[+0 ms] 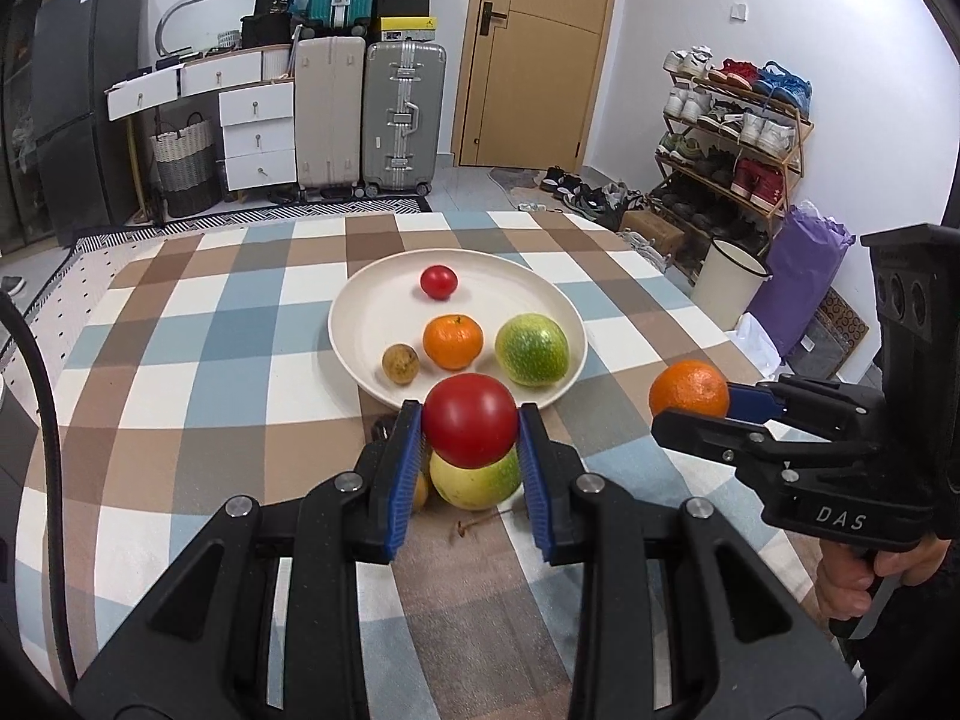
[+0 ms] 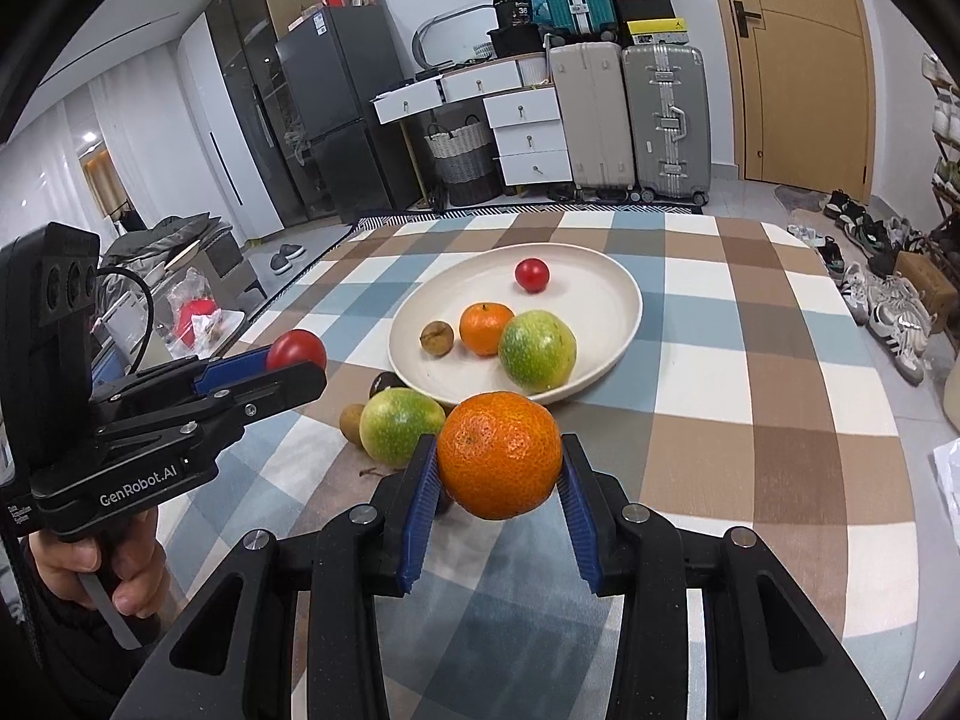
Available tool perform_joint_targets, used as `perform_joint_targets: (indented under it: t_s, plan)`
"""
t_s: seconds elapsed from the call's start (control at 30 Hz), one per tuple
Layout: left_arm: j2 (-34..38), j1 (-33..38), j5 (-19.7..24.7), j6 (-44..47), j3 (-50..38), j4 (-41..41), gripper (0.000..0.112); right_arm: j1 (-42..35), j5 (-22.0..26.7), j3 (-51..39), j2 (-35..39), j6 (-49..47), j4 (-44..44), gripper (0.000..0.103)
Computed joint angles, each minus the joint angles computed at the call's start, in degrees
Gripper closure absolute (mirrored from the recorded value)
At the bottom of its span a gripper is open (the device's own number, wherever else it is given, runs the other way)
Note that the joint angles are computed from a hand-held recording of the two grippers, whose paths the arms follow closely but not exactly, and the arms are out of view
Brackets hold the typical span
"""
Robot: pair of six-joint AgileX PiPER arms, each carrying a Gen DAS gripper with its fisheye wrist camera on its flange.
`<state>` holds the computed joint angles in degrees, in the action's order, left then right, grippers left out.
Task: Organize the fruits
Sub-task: 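Carry the orange and tomato onto the cream plate and open both tools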
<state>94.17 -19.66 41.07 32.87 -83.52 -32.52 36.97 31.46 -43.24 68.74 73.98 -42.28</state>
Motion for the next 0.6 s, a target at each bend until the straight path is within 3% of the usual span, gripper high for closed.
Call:
perform_joint_targets:
  t_s: [0.6]
  plan:
    - [9.86, -0.96, -0.73, -4.47, -11.37, 2.5, 0.084, -10.17, -3.89, -7.49, 4.41, -17.55, 11.38, 0.064]
